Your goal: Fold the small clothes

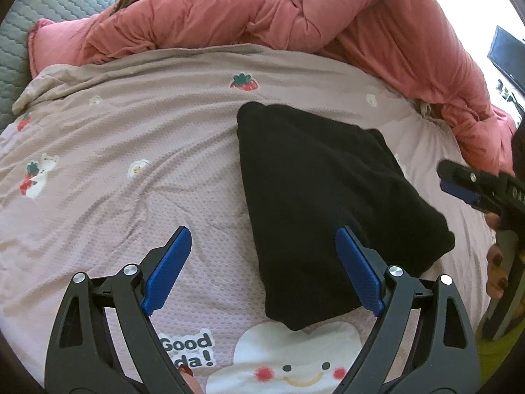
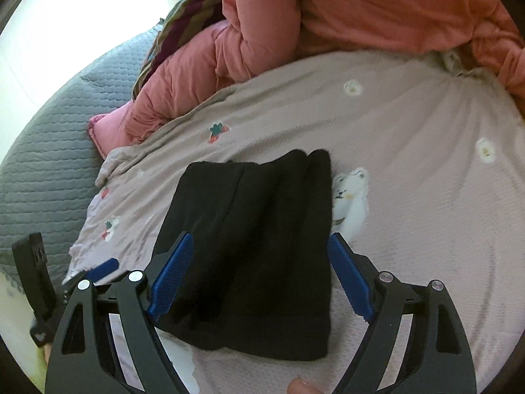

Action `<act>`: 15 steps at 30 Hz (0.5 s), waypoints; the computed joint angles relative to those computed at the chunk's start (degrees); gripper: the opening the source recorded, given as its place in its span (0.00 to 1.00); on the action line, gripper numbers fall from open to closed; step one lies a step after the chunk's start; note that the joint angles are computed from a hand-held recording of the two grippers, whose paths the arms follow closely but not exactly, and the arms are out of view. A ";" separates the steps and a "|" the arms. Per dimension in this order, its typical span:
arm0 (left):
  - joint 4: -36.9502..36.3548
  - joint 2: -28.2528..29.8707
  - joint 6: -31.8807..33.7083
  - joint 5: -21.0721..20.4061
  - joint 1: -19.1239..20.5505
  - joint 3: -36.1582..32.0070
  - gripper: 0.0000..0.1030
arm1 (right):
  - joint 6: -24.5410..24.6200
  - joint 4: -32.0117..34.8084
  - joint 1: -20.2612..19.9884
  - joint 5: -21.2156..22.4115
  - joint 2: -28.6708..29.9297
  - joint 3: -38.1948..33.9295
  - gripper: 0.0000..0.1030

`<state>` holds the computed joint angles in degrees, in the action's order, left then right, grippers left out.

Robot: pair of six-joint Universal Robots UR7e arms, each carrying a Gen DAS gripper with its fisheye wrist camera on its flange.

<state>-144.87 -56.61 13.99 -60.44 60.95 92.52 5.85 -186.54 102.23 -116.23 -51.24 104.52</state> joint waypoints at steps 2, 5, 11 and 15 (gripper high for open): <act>0.33 0.24 0.22 0.18 0.10 0.16 0.80 | 1.15 2.18 -0.53 0.90 0.39 -1.07 0.80; 0.26 0.28 0.66 -0.04 0.22 0.57 0.80 | 2.62 4.54 -1.46 3.21 0.68 -2.28 0.80; -0.08 0.28 1.57 -1.35 0.61 0.79 0.80 | 4.54 9.07 -2.71 4.47 2.15 -5.60 0.80; 0.18 0.64 1.79 -2.34 0.92 0.45 0.80 | 5.86 11.27 -3.56 5.71 2.81 -7.16 0.78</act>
